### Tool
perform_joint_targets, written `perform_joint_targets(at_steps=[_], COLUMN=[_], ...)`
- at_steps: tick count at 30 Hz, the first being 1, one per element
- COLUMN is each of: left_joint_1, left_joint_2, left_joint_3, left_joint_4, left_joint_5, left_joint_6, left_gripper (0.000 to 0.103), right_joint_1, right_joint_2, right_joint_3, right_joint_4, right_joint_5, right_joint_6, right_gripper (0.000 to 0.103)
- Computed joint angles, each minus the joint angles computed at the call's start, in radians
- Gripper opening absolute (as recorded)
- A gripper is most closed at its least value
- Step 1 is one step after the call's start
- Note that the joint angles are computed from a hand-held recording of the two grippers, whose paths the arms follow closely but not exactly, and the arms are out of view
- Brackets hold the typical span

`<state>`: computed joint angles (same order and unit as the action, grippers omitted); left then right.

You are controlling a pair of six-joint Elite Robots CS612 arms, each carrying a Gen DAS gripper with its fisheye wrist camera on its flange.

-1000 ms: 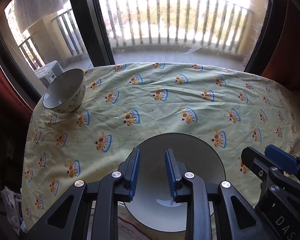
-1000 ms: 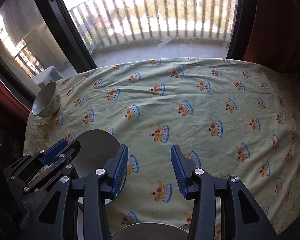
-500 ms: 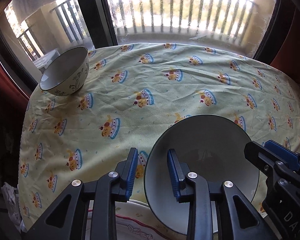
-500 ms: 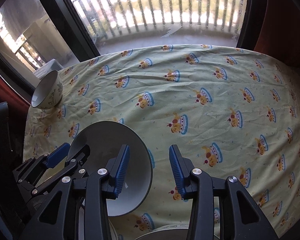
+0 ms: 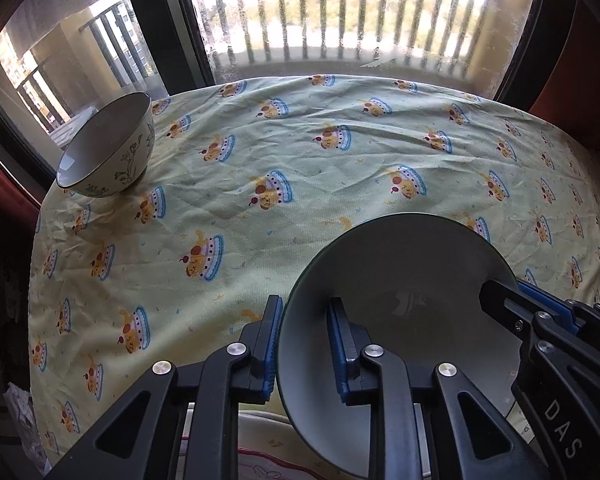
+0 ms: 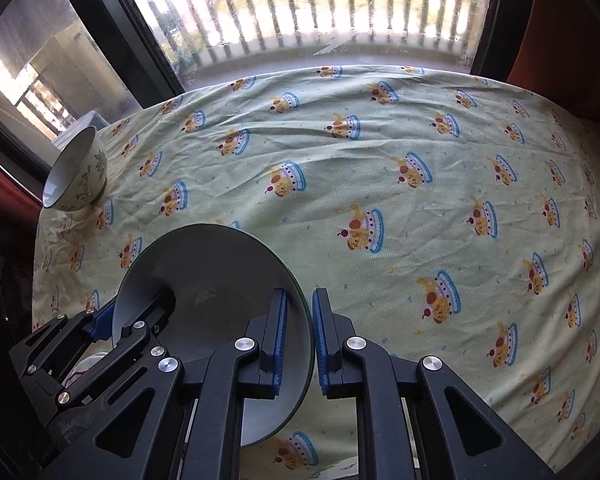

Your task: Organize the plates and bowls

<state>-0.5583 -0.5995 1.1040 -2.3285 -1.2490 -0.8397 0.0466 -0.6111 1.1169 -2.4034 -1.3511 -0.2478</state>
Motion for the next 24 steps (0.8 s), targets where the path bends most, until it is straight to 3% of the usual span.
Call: perform_joint_targets(at_steps=[8, 24], left_joint_1=[-0.004, -0.055], left_joint_2=[-0.012, -0.065], left_joint_3=[0.002, 0.032], left_joint_4=[-0.015, -0.027], left_joint_5=[0.000, 0.106], left_joint_6=[-0.005, -0.070], left_gripper=[0.021, 0.021], right_joint_1=[0.002, -0.040], right_joint_2=[-0.018, -0.105], right_joint_3=[0.017, 0.116], right_joint_4=[-0.030, -0.116], right_joint_5=[-0.024, 0.053], right_joint_6=[-0.010, -0.065], right_gripper=[0.016, 0.016])
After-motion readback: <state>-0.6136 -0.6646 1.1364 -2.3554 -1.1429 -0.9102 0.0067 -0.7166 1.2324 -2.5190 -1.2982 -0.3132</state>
